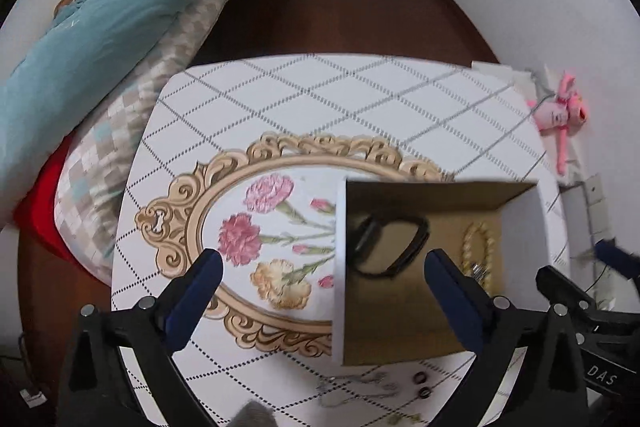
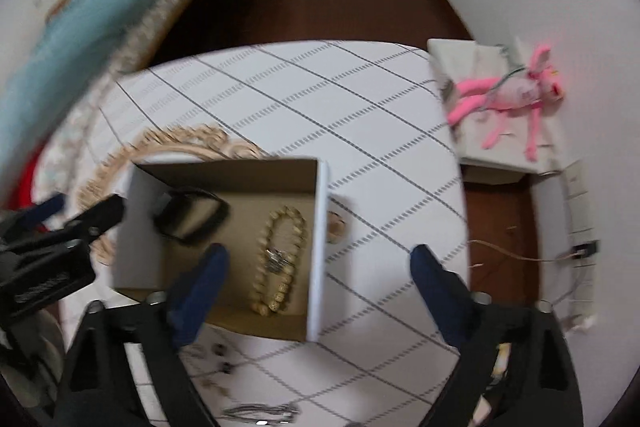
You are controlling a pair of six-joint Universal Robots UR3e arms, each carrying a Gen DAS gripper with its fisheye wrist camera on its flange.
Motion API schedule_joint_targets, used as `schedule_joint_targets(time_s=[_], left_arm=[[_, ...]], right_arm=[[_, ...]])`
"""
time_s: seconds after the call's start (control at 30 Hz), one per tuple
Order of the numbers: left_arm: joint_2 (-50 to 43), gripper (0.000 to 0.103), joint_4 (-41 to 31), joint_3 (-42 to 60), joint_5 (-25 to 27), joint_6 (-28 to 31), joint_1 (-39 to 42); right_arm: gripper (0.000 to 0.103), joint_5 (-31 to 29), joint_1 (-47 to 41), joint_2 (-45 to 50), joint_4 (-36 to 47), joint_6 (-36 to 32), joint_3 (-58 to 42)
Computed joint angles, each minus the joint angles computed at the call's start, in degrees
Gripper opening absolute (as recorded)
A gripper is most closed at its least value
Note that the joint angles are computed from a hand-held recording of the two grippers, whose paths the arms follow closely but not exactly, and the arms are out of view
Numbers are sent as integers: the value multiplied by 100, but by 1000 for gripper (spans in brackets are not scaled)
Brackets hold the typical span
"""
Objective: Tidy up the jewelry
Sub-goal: 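Carry both items over the white box and open both grippers to drop them, then withdraw both grippers from the box back toward the remaining jewelry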
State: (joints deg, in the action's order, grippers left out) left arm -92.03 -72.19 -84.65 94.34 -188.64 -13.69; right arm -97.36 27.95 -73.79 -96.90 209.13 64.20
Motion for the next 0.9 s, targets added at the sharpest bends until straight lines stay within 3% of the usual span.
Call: schedule_joint_targets(time_s=[0.1,0.6,0.9], left_arm=[[137,103,140,-352,53,24,-37],[1115,103,114,-875,307,-246,-262],[1851,103,-348,-575,399,-373,-394]], right_arm=[[100,-285,178,49,68,46,89],[100,-1145,774,-442,51,779,477],[100,-1847,1391,-695,745,1358,-234]])
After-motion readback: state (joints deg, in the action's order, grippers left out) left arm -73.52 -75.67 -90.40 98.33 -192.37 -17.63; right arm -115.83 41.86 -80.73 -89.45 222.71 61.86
